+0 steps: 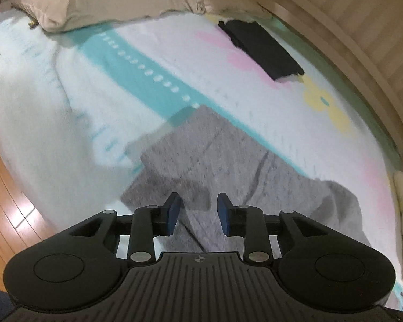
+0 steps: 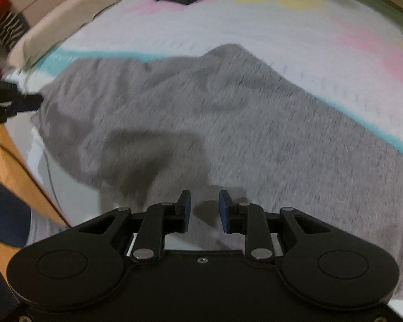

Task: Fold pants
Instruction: 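Open both grippers and lift them off the folded pants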

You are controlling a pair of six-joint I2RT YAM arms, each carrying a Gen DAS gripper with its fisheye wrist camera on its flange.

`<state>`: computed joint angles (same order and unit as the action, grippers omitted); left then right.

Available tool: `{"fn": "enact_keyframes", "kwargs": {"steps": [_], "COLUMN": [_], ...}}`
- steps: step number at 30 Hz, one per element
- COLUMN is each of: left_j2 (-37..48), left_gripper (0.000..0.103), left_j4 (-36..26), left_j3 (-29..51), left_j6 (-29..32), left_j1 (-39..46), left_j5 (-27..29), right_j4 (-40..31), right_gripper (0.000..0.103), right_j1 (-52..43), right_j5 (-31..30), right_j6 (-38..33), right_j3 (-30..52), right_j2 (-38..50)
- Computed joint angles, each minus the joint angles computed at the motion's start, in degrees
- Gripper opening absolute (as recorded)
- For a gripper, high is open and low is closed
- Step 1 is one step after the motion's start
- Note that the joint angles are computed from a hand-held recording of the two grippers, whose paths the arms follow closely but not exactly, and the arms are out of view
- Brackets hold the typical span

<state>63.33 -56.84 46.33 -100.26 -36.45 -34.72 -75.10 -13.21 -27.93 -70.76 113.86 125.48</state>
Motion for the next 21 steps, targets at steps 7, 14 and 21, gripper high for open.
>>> {"fn": "enact_keyframes", "kwargs": {"steps": [7, 14, 21], "left_j2": [1.26, -1.08, -1.77], "left_gripper": [0.042, 0.052, 0.066], "left_j4": [9.35, 14.19, 18.44], "left_j3": [-5.02, -9.16, -10.8], "left_j6": [-3.0, -6.48, -7.04], "left_j1": [-0.24, -0.26, 1.14], "left_j5": [2.75, 1.08, -0.1], "right_j4": [10.28, 22.37, 22.29], "right_gripper": [0.057, 0.057, 0.057], "right_j1": [-5.5, -6.02, -5.18], "right_j5": [-1.65, -1.63, -2.11], "right_j6": [-10.24, -12.35, -12.93], "right_j3": [-11.73, -21.97, -23.15], "right_j2": [-6.41, -10.5, -11.2]}}
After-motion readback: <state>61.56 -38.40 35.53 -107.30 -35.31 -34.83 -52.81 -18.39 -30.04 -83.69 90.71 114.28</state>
